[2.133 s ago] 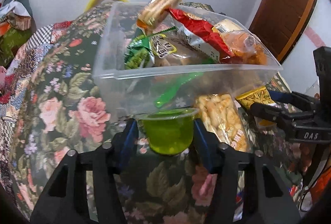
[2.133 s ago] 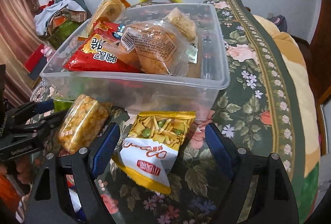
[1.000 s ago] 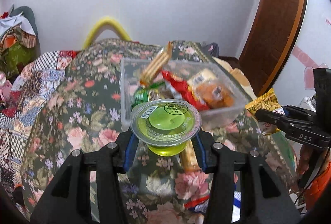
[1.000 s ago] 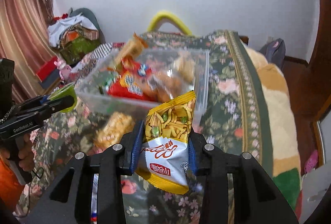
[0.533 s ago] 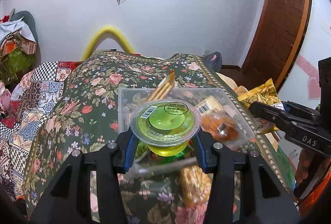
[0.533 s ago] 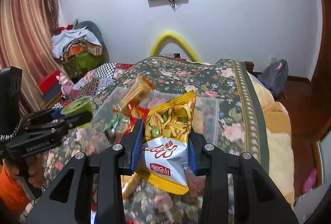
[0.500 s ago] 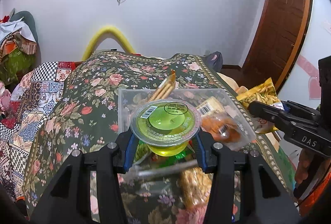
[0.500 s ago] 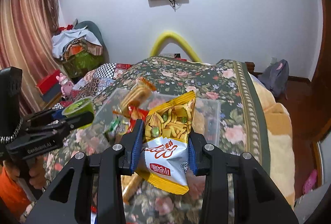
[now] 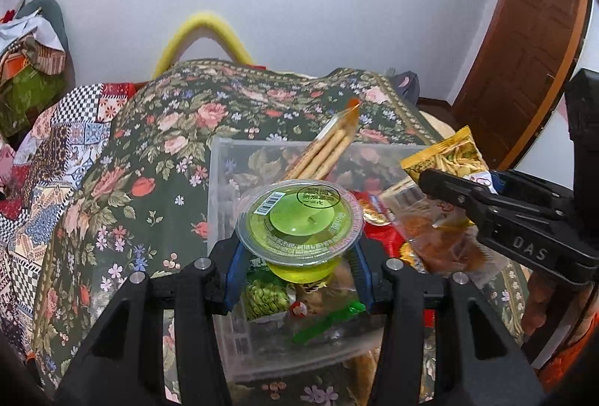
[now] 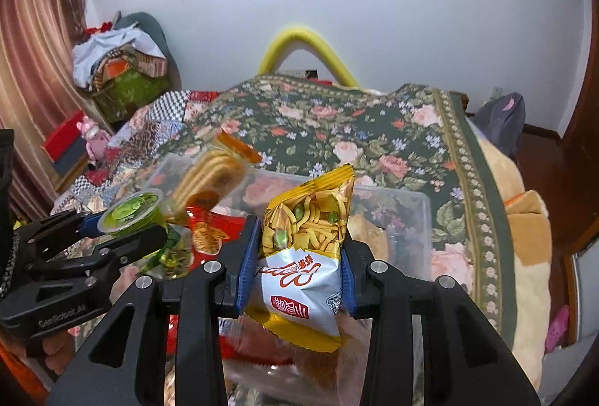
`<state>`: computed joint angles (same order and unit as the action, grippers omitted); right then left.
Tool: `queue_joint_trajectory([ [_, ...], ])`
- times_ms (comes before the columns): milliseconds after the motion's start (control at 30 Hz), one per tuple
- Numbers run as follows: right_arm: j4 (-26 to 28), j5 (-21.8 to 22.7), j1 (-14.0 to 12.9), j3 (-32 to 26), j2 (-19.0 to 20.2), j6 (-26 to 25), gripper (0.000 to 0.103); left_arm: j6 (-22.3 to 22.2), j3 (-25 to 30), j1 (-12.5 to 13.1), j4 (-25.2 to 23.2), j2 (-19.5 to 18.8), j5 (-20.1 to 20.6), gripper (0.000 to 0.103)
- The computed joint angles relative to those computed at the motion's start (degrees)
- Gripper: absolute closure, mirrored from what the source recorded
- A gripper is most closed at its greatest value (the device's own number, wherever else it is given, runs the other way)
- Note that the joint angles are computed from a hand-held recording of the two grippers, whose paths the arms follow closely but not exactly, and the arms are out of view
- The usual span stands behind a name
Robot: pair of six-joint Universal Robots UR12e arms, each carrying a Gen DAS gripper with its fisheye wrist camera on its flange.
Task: Organize snacks
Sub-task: 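Lower the jelly cup into the box with left tool while right tool drops the chip bag in, then grasp the blue-white biscuit bag with right tool while left tool grasps the peanut cracker pack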
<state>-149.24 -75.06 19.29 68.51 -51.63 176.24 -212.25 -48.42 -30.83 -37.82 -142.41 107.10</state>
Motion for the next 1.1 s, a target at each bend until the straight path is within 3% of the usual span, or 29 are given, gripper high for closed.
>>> queue_joint_trajectory([
  [233,2.37,-0.36,0.07,-1.73,0.91,0.82,0.067,-1.36,0.15,0.28,-2.01,0.07,-1.36,0.054],
  [400,1.66,-1.85,0.30,-0.62,-0.22,-0.27,0.054,-0.69,-0.95,-0.07,-1.21,1.20,-1.25,0.053],
  [833,-7.04,0.99,-0.12,12.90,-10.00,-3.20,0.032,3.59,-10.40,-3.86,5.77,8.49,4.98,0.046],
  [1100,-6.83,3.86,-0.13,19.94,-13.95,-2.34,0.022,3.42,-17.89,-6.67,8.23,12.72,7.06,0.043],
])
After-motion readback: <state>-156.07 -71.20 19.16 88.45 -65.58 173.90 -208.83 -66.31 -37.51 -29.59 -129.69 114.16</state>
